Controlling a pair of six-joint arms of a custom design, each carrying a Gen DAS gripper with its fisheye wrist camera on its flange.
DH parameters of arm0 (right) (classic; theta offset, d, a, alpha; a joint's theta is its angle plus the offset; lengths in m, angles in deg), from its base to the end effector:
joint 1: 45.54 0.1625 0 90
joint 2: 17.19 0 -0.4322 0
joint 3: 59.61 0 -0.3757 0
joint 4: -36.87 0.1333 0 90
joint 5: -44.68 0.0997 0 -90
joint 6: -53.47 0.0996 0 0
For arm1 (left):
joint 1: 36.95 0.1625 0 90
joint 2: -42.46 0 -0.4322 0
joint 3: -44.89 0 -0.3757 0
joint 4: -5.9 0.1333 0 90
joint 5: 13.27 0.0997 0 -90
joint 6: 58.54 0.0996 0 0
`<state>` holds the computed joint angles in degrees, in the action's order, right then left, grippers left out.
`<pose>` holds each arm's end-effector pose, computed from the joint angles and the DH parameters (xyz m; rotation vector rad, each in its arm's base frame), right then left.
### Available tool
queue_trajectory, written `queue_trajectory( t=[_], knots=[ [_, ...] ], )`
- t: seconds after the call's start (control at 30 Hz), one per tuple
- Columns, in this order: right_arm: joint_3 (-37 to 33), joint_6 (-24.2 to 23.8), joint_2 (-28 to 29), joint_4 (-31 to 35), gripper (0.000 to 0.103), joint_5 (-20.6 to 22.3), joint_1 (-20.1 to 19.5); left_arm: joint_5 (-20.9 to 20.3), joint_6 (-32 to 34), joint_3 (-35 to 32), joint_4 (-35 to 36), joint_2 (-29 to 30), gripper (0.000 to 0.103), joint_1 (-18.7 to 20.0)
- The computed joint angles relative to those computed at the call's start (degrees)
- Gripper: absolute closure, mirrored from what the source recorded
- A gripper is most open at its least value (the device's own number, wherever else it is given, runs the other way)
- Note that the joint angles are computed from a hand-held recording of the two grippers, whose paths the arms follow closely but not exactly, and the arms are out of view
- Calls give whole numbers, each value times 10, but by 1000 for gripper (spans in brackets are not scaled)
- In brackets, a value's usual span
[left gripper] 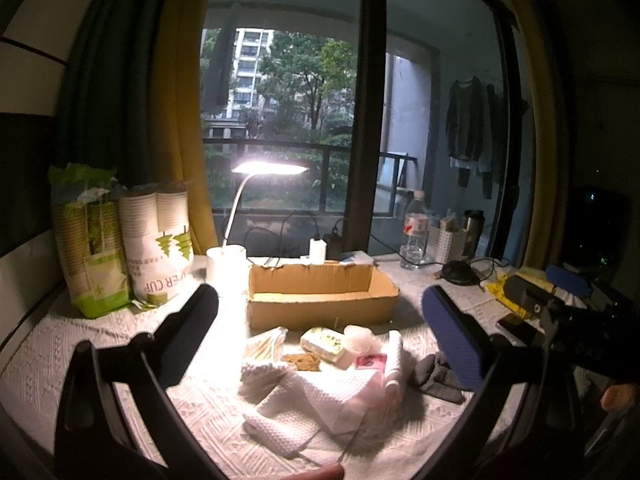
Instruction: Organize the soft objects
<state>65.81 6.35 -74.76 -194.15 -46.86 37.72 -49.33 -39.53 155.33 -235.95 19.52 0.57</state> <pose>0.0713 -0.5095 0.2459 0.7230 -2.0284 1.4119 -0.2746 -0.4804 0.0201 0.6728 2.0716 -1.5537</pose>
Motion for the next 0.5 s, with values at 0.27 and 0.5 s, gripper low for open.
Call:
queue_trajectory(
  t=[0.27, 0.5],
  knots=[
    [0, 1, 0, 0, 10, 0, 0, 0, -2, -1, 3, 0, 1, 0],
    [0, 0, 0, 0, 10, 0, -1, -1, -2, 0, 3, 0, 1, 0]
  ],
)
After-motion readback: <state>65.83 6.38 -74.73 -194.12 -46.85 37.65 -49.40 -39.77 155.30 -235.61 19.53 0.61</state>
